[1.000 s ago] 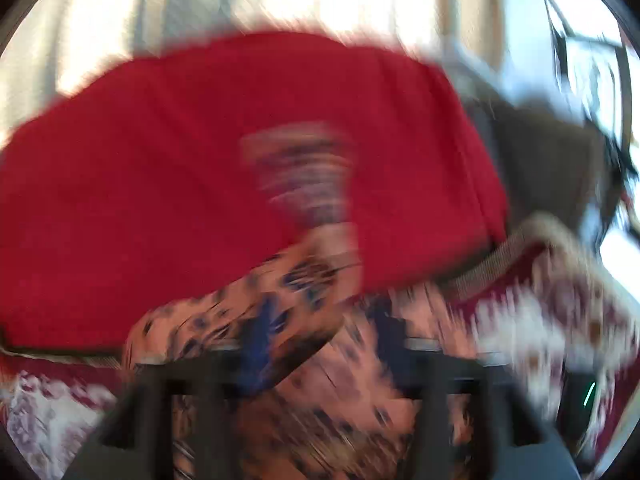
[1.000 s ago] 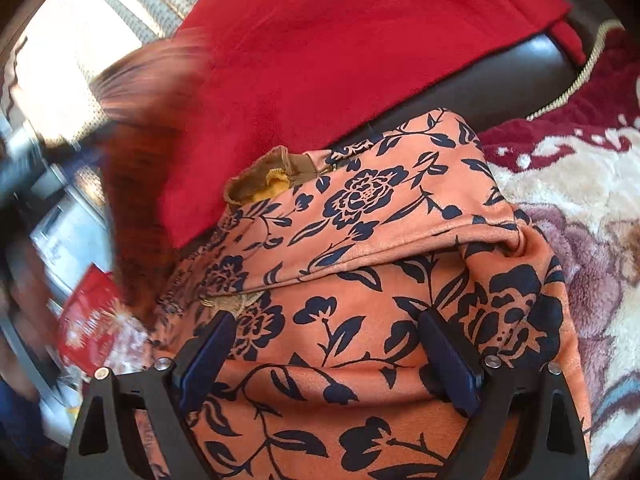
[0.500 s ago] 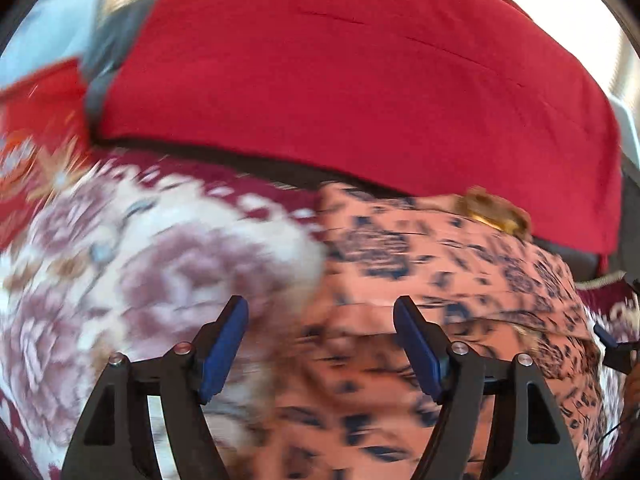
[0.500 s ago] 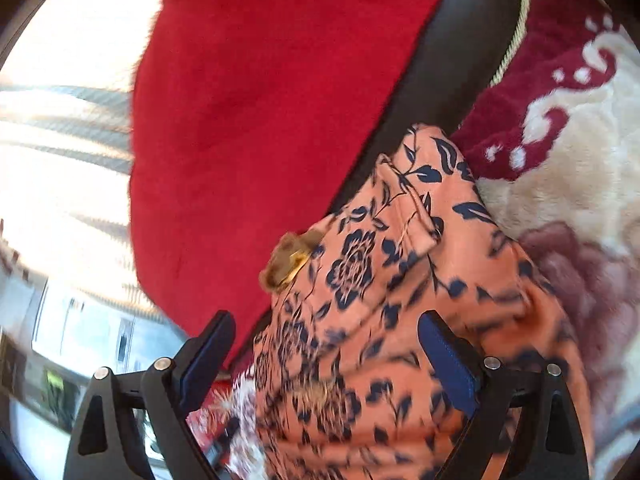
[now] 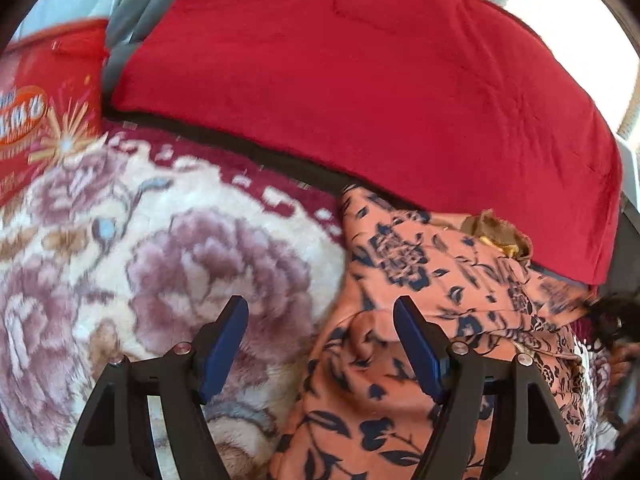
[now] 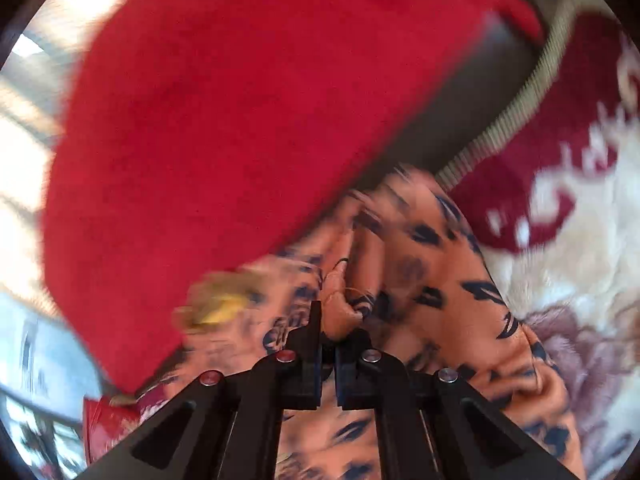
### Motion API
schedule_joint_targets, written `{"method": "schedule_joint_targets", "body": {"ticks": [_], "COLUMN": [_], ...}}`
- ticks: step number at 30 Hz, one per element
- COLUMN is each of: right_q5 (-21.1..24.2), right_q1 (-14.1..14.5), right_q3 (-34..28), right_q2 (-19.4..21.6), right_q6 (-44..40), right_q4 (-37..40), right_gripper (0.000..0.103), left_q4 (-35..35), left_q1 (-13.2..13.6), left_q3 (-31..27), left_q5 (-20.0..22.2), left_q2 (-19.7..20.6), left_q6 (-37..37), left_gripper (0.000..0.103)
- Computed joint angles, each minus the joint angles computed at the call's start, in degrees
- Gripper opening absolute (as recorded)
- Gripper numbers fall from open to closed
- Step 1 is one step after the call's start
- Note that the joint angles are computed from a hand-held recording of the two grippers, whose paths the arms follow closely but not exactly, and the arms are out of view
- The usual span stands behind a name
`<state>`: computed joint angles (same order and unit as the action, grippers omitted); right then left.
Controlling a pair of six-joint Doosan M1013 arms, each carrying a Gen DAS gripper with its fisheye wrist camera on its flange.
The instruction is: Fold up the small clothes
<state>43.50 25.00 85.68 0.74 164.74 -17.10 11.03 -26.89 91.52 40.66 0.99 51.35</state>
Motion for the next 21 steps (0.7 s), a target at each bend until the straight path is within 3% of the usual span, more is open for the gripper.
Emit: {"method": "schedule_joint_targets", "body": {"ticks": [1,3,5,6,8,10,11,16,18,20,21], "right_q5": [-0.9,-0.1,1.5,2.7,-3.1,-3.3,-2.4,-3.7,-6.1,-6.5,-6.2], "right_q1": [1.9,3.6,1.6,0.6,-0.4,-0.1,0.3,1.3,0.6,0.1,-0.2], "right_q3": [0.5,1.8,3.2,4.1,8.6,9.2,8.8,6.4,5.2,4.6,4.5], "right_q2": [-1.1,-2.2,-1.3,-1.2,-3.5,-4.7,-5.0,-5.2,-4.2,-3.4,-3.0], "right_q6": [3.4,5.2,1.2,0.4,3.1,5.4,6.7,4.9,-5.3,-12.7,-13.8], "right_q4": [-5.8,-8.4,1.0,4.5,6.2,2.3,-0.3,-5.2,1.9,7.8,9.8], "right_gripper": [0.004,0.008,0.015,0.038,0.047,0.065,0.069,0.070,0.070,0.070,0.070], "left_q4": [0.7,1.2,-0.2,-1.5,-2.4,-0.4,0.4,-3.4,-4.1,-3.1,-4.9], "left_q1": [-0.3,-0.7,-1.0,-1.1,-1.5,-1.9,-2.1,-1.7,-1.6,-1.4,-0.7], "left_q3": [-0.2,-0.6,-2.4,-3.4,-4.5,-5.2,-5.9,-9.1,-10.7,-13.3,-13.2], "left_q5": [-0.1,-1.0,0.7,1.9,2.7,2.3,2.4,4.1,7.4,14.8,15.1], "left_q2": [-0.1,0.1,1.7,2.4,3.1,3.5,4.0,6.8,8.5,10.9,10.8], "left_q6": [0.1,0.0,0.9,2.1,4.0,4.3,4.3,8.4,10.8,10.9,11.3], "left_gripper": [0.076,0.078,0.080,0.080,0.080,0.081,0.081,0.081,0.081,0.080,0.080]}}
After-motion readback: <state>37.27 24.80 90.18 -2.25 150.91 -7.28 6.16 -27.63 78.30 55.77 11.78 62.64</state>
